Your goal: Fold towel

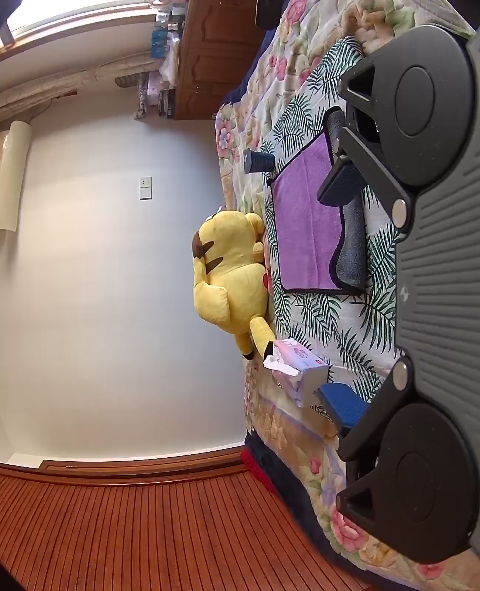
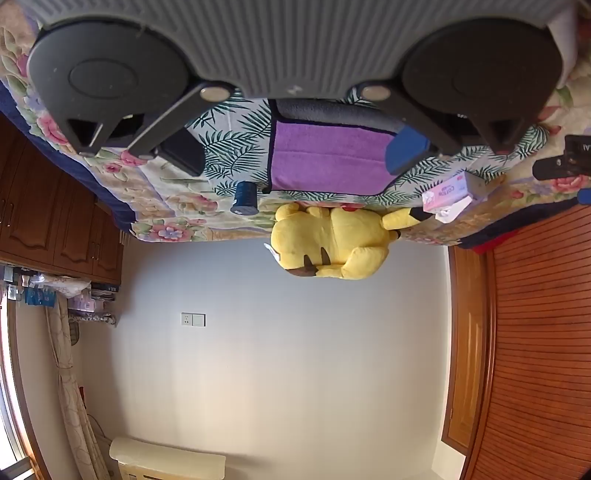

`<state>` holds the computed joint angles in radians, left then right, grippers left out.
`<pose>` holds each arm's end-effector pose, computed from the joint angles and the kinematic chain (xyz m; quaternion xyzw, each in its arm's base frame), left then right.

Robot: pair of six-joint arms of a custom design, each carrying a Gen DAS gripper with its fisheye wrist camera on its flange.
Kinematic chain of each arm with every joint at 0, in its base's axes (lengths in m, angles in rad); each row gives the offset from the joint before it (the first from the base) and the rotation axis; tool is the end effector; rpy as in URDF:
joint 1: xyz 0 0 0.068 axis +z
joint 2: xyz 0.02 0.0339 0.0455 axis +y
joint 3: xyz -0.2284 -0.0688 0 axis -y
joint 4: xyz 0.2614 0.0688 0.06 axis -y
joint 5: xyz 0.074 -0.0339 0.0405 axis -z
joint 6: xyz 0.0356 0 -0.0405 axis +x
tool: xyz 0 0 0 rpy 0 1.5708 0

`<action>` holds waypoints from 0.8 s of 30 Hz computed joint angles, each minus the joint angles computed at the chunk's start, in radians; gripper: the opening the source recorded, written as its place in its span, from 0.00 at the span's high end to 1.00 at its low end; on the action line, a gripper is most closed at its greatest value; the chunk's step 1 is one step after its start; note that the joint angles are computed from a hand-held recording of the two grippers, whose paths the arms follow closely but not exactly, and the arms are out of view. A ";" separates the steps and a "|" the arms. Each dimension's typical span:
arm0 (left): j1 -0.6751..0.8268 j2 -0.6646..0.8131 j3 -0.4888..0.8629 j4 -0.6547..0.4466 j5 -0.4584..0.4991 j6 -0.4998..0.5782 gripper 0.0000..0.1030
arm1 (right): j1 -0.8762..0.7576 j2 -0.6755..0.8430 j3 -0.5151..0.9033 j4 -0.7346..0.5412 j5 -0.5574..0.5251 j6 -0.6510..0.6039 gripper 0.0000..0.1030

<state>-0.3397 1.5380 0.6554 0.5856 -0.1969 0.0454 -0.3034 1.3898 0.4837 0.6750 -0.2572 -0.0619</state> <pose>0.3125 -0.1031 0.1461 0.0957 0.7965 -0.0086 0.5970 0.2822 -0.0789 0.1446 0.0146 0.7814 -0.0130 0.6238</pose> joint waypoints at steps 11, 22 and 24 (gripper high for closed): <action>0.000 0.000 -0.001 0.002 -0.001 0.006 0.16 | 0.004 -0.005 -0.002 0.000 0.003 0.005 0.00; 0.001 -0.013 -0.003 -0.005 -0.001 0.005 0.16 | 0.008 -0.005 -0.003 0.001 0.007 0.007 0.00; 0.002 -0.009 0.003 -0.008 0.001 0.005 0.16 | 0.010 -0.007 -0.002 -0.001 0.008 0.007 0.00</action>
<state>-0.3382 1.5286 0.6586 0.5775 -0.1962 0.0500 -0.2936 1.3831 0.4815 0.6737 -0.2492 -0.0551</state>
